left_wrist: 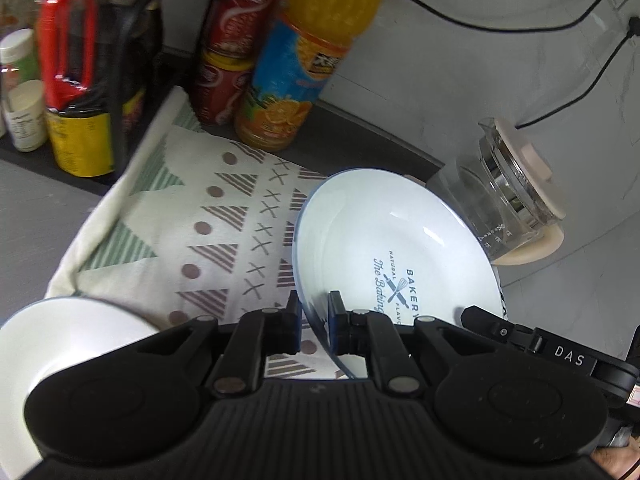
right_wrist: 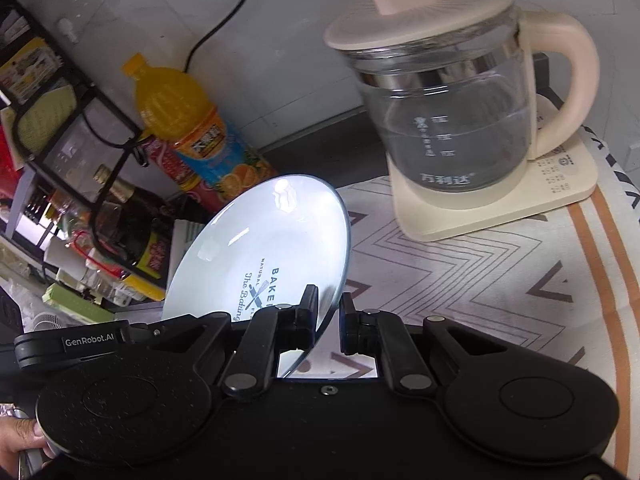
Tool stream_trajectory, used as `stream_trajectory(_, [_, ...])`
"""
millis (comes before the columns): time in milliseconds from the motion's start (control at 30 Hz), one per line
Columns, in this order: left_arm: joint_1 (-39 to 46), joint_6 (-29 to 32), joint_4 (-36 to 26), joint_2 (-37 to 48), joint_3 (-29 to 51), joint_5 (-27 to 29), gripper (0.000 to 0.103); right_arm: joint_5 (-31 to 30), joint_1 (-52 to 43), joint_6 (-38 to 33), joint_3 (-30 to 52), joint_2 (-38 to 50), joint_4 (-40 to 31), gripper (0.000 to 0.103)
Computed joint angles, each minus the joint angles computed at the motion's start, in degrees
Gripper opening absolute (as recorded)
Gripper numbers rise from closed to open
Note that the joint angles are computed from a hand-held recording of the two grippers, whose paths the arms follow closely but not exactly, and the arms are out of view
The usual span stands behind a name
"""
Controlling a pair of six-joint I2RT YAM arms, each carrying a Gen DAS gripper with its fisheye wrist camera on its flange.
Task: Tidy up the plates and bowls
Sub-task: 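Lift the 'BAKERY' plate with both grippers and lower it onto the 'Sweet' plate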
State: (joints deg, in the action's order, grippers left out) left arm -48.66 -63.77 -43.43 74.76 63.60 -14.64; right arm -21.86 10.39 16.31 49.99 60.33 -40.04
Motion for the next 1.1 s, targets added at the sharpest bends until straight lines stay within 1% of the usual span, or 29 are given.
stream_trajectory(267, [-4.10,-6.15,-6.36,-8.19,-3.83,-4.97,0.010,2.52,7.25,3.60,-1.22,-3.55,-0.20,0.010])
stream_trajectory(533, [-11.91,-17.07,-15.58,-15.85,-6.91,-11.46,0.010,7.35,17.74,8.54,-3.44,-7.53,-0.66,0.011])
stream_trajectory(700, [-18.13,-26.31,-21.96,-20.17,-9.26,-14.98,0.010,10.47,25.04,12.45,-4.71,-9.07,-0.64,0.011])
stream_trajectory(833, [-24.11,-35.15,-27.70,-22.35,-10.55,-17.19,0.010,13.82,31.66,15.80,-5.24,-9.18,-0.58,0.011])
stream_trajectory(1100, [-35.09,-51.77,-37.56,-23.72,-12.00,-18.90,0.011,22.64,45.29,20.29,-4.35,-7.44,-1.15,0.012])
